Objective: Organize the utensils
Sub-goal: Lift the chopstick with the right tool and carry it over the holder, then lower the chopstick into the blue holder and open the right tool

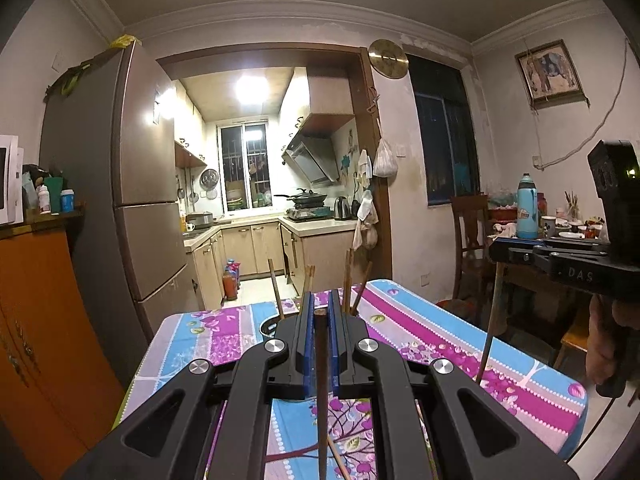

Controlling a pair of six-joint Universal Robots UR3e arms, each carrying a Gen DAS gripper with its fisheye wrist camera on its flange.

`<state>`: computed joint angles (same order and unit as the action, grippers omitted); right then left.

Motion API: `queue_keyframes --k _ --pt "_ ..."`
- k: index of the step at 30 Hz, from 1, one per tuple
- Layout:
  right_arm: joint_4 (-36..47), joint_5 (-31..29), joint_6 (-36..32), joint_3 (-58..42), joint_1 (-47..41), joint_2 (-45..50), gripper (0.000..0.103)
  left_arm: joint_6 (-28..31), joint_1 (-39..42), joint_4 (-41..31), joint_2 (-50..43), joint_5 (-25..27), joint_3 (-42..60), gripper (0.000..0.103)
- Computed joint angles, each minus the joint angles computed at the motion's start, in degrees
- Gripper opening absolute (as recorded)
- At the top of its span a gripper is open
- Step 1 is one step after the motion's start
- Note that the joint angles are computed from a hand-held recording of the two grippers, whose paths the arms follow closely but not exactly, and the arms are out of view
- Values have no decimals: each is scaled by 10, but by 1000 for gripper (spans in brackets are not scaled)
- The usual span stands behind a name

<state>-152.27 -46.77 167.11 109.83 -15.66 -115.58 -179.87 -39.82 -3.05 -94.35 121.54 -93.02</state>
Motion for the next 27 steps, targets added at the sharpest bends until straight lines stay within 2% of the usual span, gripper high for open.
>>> queue_keyframes --k 7,16,21,27 --pt "19 -33 16 -108 49 73 5 -12 69 -63 12 -81 52 8" --pt "63 -54 40 -262 86 187 5 5 113 -129 -35 -127 183 8" --pt "91 -66 59 -379 109 264 5 18 125 -173 -91 -136 304 8" --pt "160 -85 81 -600 141 386 5 20 147 -239 -162 -150 475 8"
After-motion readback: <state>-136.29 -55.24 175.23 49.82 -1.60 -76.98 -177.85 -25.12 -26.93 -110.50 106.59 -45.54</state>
